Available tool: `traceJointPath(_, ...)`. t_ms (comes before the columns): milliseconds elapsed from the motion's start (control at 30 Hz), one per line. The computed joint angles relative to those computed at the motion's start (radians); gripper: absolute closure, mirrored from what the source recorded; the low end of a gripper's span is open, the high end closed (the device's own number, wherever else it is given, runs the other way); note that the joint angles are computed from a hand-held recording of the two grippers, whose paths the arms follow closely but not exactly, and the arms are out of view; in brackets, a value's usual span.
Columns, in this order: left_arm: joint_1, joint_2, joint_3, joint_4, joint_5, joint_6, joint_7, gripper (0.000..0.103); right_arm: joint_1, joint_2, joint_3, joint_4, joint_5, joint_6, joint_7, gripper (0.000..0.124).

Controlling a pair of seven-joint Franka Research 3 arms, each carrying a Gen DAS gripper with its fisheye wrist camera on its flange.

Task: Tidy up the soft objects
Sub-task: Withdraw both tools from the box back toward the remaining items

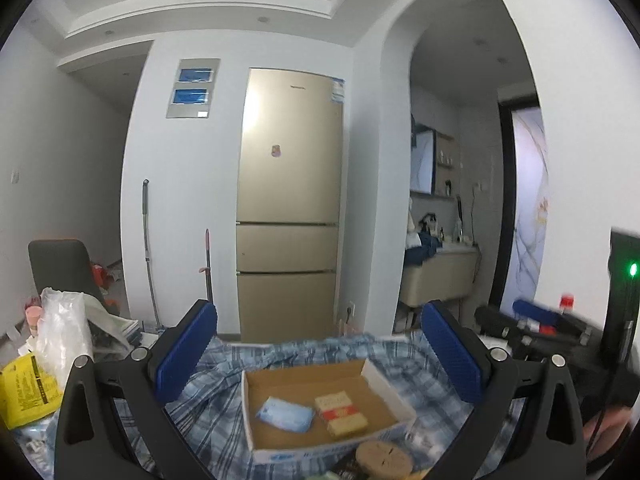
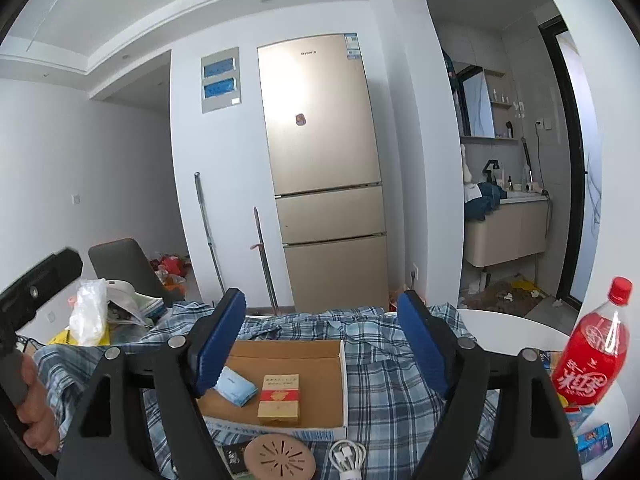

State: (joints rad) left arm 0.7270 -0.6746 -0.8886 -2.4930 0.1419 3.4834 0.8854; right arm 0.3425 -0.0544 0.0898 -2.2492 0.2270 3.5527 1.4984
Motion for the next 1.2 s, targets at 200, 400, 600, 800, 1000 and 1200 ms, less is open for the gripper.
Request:
traceJointPath(200,-0.028,-0.002,0.004,-0.077,-0.007,0.029,0.008,0.000,0.009,-0.029,0.021,-0.083,0.064,0.078,-0.054,0.045)
traceJointPath(400,0.000,0.042,-0.055,-0.111,-0.054,0.079,0.040,0.000,0.019,-0.006,0.024,-0.100,0.074,0.095,-0.075,0.044)
traceJointPath(600,0.070,0.031,-0.163,-0.115,-0.102,0.056,0.063,0.000,0.018,0.035,0.018,-0.115,0.038,0.124,-0.066,0.043)
traceJointPath(800,0.120,0.005,-0.221,-0.110,-0.089,0.041,0.004,0.000,0.017,0.063,0.020,-0.111,0.083,0.140,-0.122,0.033)
traceJointPath(1000,0.122,0.026,-0.204,-0.107,-0.039,0.040,-0.040,0.000,-0.005,0.060,0.005,-0.094,0.002,0.033,-0.044,0.033)
traceJointPath(1200,0.126,0.039,-0.199,-0.103,-0.018,0.026,-0.054,0.000,-0.022,0.059,-0.001,-0.092,-0.070,-0.022,0.035,0.033)
